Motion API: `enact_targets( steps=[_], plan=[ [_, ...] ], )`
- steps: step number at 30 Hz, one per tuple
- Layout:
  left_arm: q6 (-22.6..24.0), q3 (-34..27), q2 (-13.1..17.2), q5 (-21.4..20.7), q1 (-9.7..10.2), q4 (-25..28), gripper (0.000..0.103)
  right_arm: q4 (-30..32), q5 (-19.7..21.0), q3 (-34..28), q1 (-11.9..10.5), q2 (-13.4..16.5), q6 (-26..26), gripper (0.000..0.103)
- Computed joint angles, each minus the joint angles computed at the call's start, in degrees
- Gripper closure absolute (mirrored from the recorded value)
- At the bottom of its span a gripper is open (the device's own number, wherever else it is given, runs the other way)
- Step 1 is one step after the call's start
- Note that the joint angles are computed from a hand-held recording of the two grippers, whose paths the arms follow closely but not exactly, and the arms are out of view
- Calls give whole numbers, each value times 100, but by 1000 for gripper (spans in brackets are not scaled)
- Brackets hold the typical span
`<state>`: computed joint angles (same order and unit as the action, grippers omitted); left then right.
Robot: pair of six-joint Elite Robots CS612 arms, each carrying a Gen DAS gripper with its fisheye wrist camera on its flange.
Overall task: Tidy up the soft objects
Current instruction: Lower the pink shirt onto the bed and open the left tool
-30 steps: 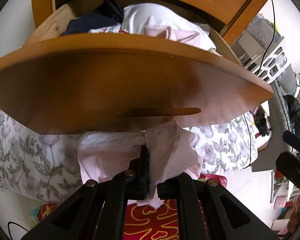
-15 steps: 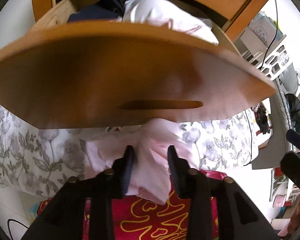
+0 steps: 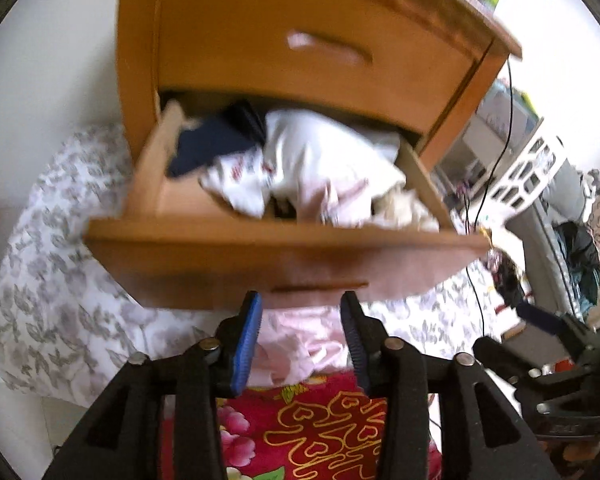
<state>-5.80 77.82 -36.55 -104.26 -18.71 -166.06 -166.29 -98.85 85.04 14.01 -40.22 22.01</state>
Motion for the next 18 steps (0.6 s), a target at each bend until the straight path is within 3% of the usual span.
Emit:
enact_targets(
  steps=[2,7,12,18],
  plan=[
    [-59,78,-58,121,12,-245,53,-29,-8,15,7,-10,0,0],
    [-289,175,-122,484,33,-562,27,-65,-22,42,22,-28,0,0],
    [-426,183,-115,717,39,-465,24,-76,-39,54,31,-39,17,0],
    [-435,258,-99,1053,-2,-713,12,-67,-62,63,33,-50,68,0]
  ],
)
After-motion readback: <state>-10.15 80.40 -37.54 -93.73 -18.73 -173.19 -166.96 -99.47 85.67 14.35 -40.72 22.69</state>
